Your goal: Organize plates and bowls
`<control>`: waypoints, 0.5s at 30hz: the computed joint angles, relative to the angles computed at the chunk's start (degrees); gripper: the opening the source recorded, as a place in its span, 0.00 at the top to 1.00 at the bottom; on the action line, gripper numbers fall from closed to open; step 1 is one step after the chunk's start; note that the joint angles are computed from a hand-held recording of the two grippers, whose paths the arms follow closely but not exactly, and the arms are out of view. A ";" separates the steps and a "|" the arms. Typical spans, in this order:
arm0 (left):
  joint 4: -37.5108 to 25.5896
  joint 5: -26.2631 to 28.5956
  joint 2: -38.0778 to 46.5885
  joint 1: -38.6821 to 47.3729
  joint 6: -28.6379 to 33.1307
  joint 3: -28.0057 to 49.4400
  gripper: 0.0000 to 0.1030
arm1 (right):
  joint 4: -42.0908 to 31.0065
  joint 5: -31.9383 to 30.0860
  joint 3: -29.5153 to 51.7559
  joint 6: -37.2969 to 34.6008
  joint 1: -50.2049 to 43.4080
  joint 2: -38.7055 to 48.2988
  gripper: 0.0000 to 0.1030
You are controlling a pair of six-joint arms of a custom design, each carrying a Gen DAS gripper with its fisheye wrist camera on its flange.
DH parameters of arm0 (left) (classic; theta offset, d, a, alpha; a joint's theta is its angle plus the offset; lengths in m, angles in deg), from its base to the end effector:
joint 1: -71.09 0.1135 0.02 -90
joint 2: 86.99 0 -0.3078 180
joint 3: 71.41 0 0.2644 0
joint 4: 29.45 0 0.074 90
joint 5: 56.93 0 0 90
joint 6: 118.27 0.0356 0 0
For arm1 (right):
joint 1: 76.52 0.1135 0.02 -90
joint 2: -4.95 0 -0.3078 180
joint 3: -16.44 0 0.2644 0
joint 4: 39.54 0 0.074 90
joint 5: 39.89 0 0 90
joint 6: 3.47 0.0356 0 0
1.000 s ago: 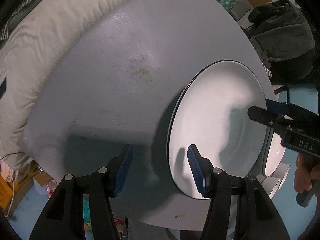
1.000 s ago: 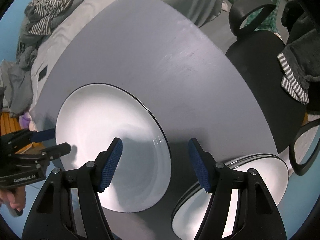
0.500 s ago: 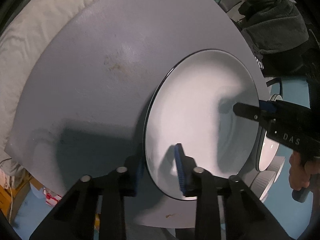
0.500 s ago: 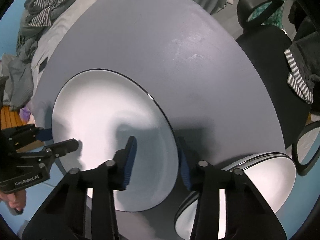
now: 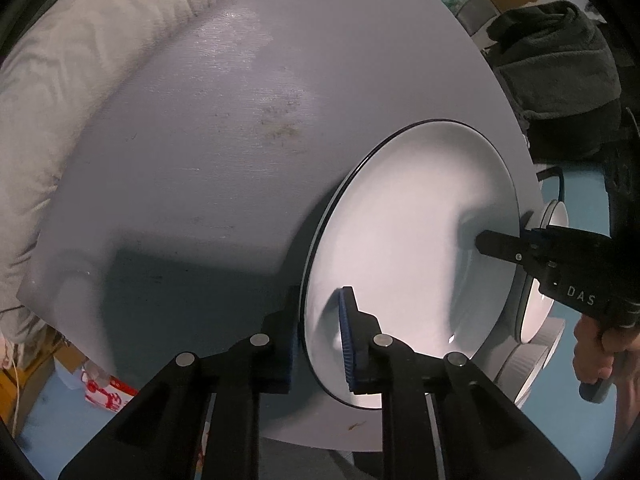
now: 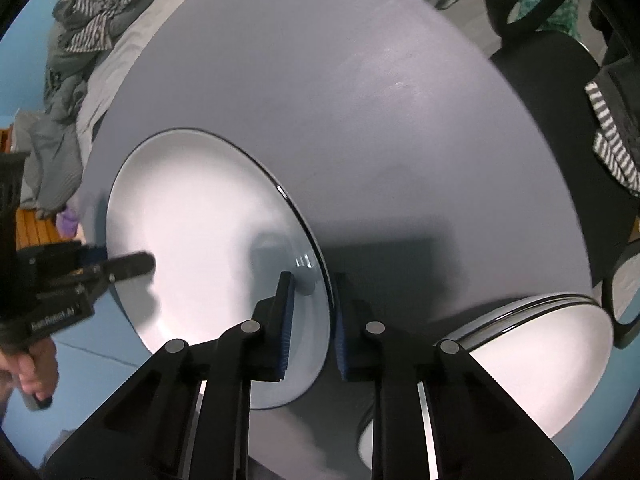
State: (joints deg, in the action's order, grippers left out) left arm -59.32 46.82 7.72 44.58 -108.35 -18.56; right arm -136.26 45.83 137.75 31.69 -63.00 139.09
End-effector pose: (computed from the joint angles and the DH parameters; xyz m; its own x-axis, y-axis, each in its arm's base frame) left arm 0.2434 -0.1309 0.1407 -0.6392 -0.7504 0.1683 -0.7509 0.5615 -0.3477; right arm 0.4423 0.1091 0.1725 -0.3569 -0.9243 0.1352 -0.8693 0.3816 0.3141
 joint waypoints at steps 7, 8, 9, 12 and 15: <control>-2.13 0.20 4.01 -0.16 4.16 4.74 0.83 | -3.75 -1.60 4.99 2.80 -0.73 3.52 0.81; -1.43 0.36 4.83 -0.42 3.97 5.25 0.83 | -3.27 -1.71 4.35 2.53 -0.82 3.08 0.81; -0.68 0.81 4.76 -0.30 4.10 4.82 0.83 | -2.88 -1.82 3.81 2.38 -0.92 2.77 0.81; -0.45 1.51 5.04 -0.09 4.56 4.93 0.84 | -2.04 -2.51 2.40 3.32 -1.14 2.01 0.80; -0.63 1.37 3.71 -0.27 5.31 3.70 0.84 | -1.52 -3.04 1.55 3.68 -1.58 1.47 0.81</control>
